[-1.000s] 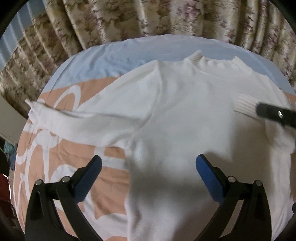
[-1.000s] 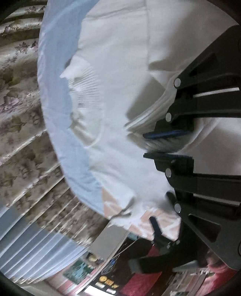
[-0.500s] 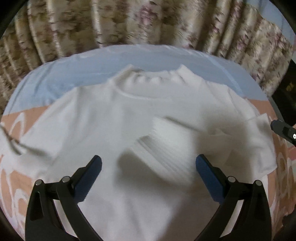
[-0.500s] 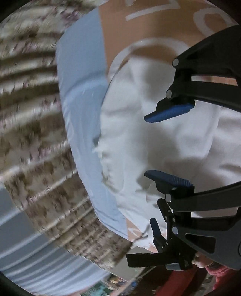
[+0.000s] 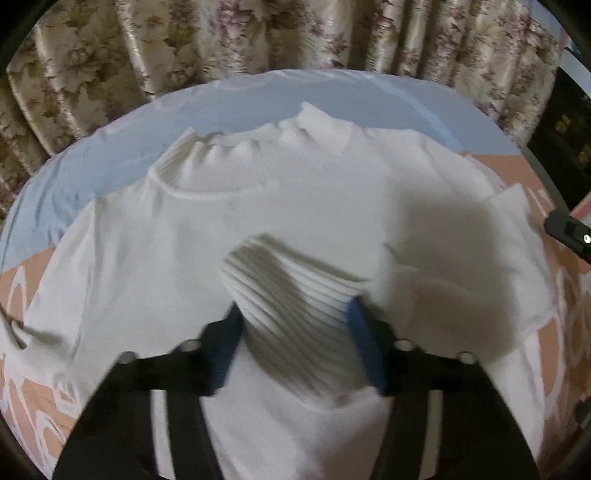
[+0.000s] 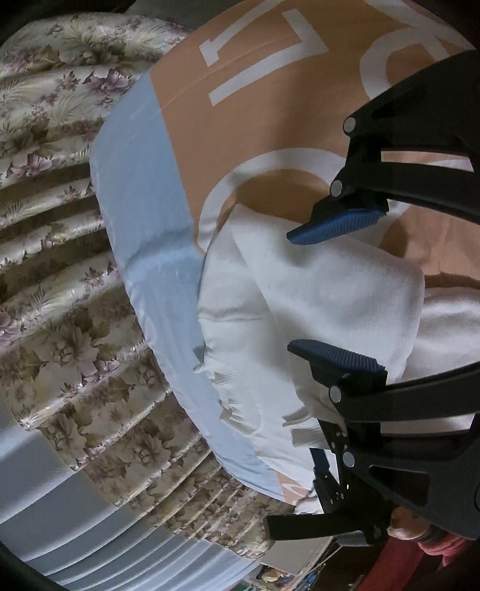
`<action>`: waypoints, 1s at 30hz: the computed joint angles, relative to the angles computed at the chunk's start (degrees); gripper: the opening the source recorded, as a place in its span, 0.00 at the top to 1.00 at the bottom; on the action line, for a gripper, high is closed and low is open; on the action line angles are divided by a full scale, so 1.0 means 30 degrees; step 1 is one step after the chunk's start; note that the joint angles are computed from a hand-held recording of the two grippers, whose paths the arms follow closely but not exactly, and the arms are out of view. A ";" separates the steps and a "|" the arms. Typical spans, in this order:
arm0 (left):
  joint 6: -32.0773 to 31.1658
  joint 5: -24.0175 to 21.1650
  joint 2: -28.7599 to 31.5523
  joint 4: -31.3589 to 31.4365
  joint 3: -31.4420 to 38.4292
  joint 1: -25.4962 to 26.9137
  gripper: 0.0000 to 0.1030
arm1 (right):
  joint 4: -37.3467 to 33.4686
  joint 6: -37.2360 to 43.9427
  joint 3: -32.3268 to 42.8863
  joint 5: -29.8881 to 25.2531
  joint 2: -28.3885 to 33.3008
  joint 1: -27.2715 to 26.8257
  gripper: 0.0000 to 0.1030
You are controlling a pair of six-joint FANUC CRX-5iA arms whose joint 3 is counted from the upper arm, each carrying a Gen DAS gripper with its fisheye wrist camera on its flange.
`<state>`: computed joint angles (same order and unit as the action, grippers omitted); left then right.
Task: Fold small clothes
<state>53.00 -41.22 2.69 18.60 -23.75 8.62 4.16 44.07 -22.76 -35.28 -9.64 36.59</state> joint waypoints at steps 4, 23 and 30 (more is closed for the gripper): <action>-0.0395 -0.0801 0.0228 0.0871 0.0186 0.0326 0.79 | 0.0008 0.0091 -0.0009 0.0120 -0.0053 0.0037 0.46; -0.0310 0.1196 -0.1297 0.2627 -0.1060 0.4447 0.86 | -0.0328 0.0723 0.1243 0.0146 0.1219 0.0033 0.46; -0.1040 0.1399 -0.0912 0.3718 -0.1877 0.5068 0.85 | -0.1858 0.3736 0.4480 -0.2219 0.4027 0.0133 0.40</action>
